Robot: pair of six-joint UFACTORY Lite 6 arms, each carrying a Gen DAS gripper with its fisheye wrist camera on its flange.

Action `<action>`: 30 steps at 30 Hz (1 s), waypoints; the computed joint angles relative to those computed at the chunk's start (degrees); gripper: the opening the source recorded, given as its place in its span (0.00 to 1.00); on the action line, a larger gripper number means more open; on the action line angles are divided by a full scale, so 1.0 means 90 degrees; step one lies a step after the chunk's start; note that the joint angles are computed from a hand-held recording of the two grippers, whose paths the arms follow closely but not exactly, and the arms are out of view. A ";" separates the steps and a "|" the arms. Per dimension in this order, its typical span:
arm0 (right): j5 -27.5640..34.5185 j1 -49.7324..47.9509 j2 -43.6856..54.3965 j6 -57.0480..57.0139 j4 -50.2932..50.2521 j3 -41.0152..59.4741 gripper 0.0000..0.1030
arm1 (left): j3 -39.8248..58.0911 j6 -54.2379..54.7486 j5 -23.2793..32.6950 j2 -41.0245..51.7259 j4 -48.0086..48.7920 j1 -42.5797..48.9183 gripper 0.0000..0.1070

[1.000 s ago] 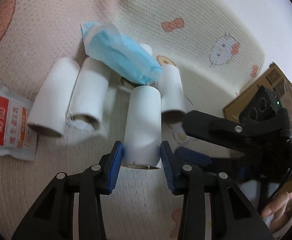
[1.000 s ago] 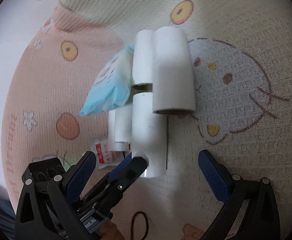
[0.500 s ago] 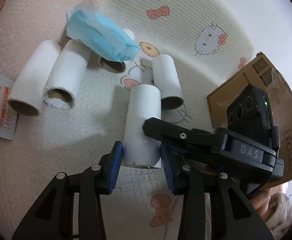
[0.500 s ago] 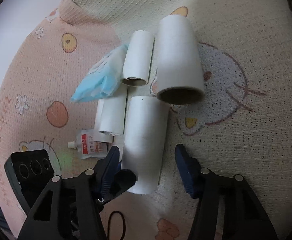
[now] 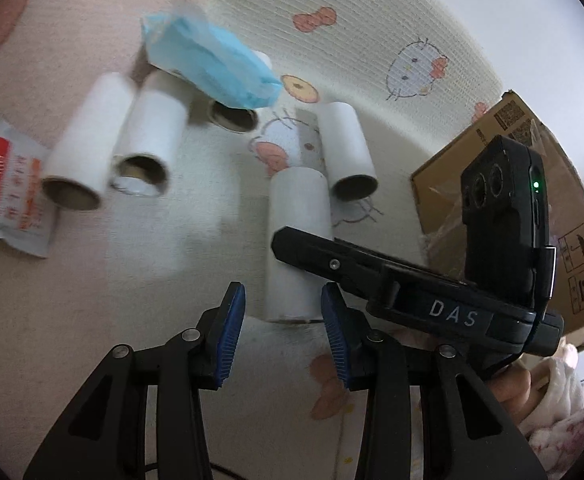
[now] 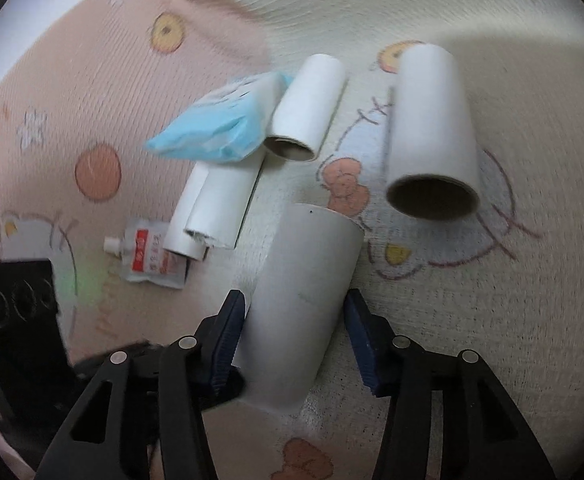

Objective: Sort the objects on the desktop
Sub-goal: 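Lower both grippers around an upright white tube in the pile, then close the left gripper around the tube while the right gripper closes on it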

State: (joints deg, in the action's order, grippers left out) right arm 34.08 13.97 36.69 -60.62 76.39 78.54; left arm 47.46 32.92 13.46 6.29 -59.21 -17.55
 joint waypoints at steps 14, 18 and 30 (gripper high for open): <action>-0.0539 0.0376 -0.0020 0.0227 -0.0795 0.0126 0.47 | 0.0832 0.0724 0.1122 0.0742 -0.1124 0.1000 0.50; -0.0706 0.0520 0.0009 0.0414 -0.1067 0.0204 0.47 | 0.1405 0.0755 0.1540 0.1376 -0.1171 0.1063 0.50; -0.0714 0.0529 0.0026 0.0239 -0.1089 0.0194 0.47 | 0.2545 -0.0425 0.1485 0.2457 -0.0122 0.0623 0.53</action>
